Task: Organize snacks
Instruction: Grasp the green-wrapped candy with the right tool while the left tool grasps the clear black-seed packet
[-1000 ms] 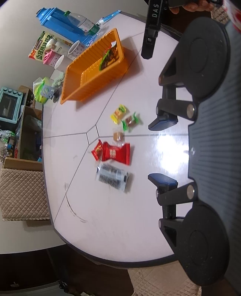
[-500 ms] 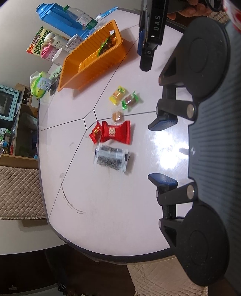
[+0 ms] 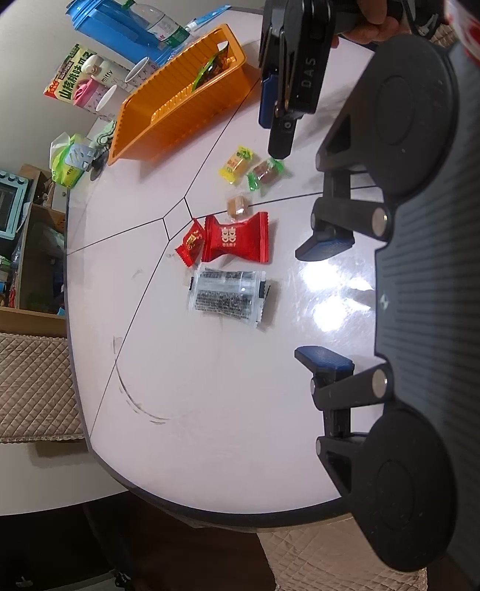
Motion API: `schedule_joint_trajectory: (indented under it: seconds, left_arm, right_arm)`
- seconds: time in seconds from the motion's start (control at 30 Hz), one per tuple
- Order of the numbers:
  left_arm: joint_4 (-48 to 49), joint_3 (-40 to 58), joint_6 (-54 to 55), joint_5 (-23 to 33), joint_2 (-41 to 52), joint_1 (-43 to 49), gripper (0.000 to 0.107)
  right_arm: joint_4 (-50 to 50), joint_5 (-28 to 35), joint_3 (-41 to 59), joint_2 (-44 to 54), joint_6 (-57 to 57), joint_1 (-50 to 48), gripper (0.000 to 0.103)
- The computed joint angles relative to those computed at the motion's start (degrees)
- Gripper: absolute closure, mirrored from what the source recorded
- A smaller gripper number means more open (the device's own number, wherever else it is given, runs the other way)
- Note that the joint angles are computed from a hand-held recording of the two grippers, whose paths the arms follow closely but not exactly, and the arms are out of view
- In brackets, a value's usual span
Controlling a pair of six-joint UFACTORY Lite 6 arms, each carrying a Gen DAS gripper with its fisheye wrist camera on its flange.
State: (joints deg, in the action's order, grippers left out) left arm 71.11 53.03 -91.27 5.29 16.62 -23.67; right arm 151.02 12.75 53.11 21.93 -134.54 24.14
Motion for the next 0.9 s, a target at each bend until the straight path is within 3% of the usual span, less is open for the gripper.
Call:
schedule_joint_trajectory:
  seconds: [0.4,0.9]
  left_arm:
    - [-12.1,5.8,14.8,-1.7,6.1,2.1,0.061]
    - [-45.0,13.9,50.1,-1.8,13.2,3.0,0.061]
  right_arm:
    - [7.7,-3.2,10.6,10.5,-9.7,1.5,0.061]
    - [12.7,-4.6,14.0,14.0,-17.1,1.6,0.082]
